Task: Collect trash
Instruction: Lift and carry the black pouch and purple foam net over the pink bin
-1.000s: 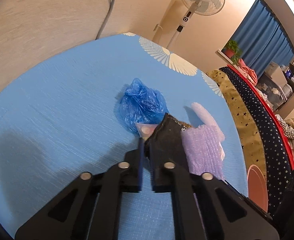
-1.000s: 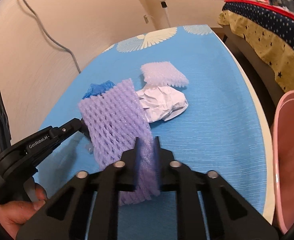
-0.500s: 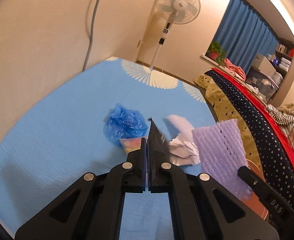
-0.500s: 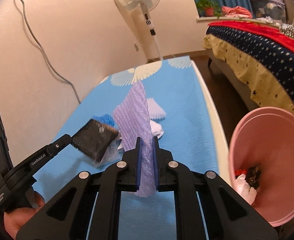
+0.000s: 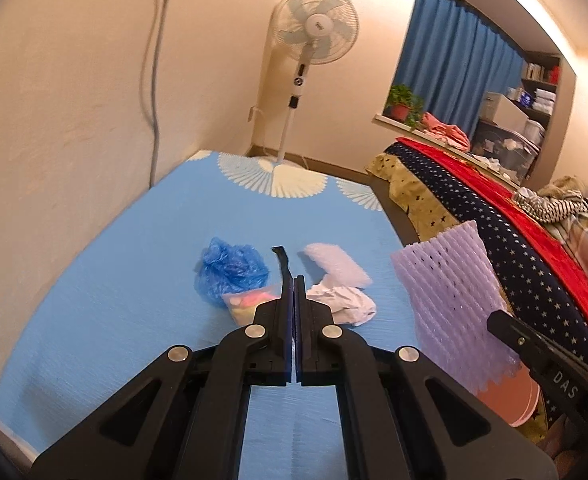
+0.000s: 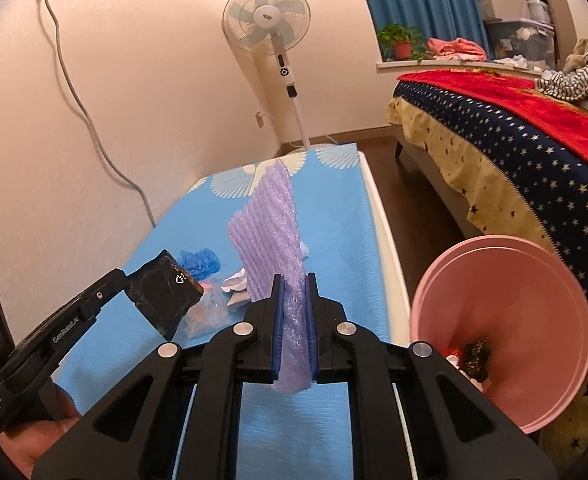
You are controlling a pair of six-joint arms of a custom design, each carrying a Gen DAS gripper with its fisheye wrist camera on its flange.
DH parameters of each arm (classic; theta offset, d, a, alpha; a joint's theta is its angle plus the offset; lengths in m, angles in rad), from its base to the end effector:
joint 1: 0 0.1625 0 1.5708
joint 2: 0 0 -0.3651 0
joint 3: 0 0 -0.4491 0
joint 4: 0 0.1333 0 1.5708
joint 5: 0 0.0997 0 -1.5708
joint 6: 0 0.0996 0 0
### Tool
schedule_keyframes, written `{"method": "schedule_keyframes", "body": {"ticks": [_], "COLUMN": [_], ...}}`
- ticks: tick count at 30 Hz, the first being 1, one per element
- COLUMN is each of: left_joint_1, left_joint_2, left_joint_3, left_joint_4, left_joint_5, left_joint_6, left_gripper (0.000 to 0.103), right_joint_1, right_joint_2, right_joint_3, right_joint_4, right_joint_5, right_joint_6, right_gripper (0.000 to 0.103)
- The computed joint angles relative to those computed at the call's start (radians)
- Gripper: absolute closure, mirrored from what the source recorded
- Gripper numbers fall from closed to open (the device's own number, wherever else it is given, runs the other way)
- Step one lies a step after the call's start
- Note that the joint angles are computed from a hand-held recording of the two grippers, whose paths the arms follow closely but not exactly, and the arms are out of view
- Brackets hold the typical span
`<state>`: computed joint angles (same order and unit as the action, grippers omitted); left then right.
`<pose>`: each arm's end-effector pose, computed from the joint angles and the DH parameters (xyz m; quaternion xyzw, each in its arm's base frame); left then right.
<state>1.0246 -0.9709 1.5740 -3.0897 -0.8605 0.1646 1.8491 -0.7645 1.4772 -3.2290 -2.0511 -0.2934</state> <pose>-0.1924 -0.6982 0.2422 0.1485 0.8419 -0.4661 0.2276 0.2854 -0.6811 0.1507 0.1399 -0.8602 0.4407 0.2151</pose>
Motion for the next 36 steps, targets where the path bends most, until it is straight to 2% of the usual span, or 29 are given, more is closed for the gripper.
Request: {"method": "schedule_keyframes", "body": {"ticks": [13, 36], "left_joint_1": [-0.038, -0.059], "left_joint_2": [-0.009, 0.042], "left_joint_3": [0.030, 0.002], "left_joint_4": [-0.001, 0.002], "left_joint_5": [-0.021, -0.074], "left_joint_6": [0.046, 0.082], "left_gripper": [0.103, 0.103], "right_joint_1": [0.011, 0.001], "right_joint_2": [-0.020, -0.018], "right_joint_3": [0.021, 0.015], "right_joint_4": [-0.072, -0.149], "right_joint_5": [-0.071, -0.163], "right_joint_6": [-0.020, -0.037], "right_gripper": [0.093, 0.093]}}
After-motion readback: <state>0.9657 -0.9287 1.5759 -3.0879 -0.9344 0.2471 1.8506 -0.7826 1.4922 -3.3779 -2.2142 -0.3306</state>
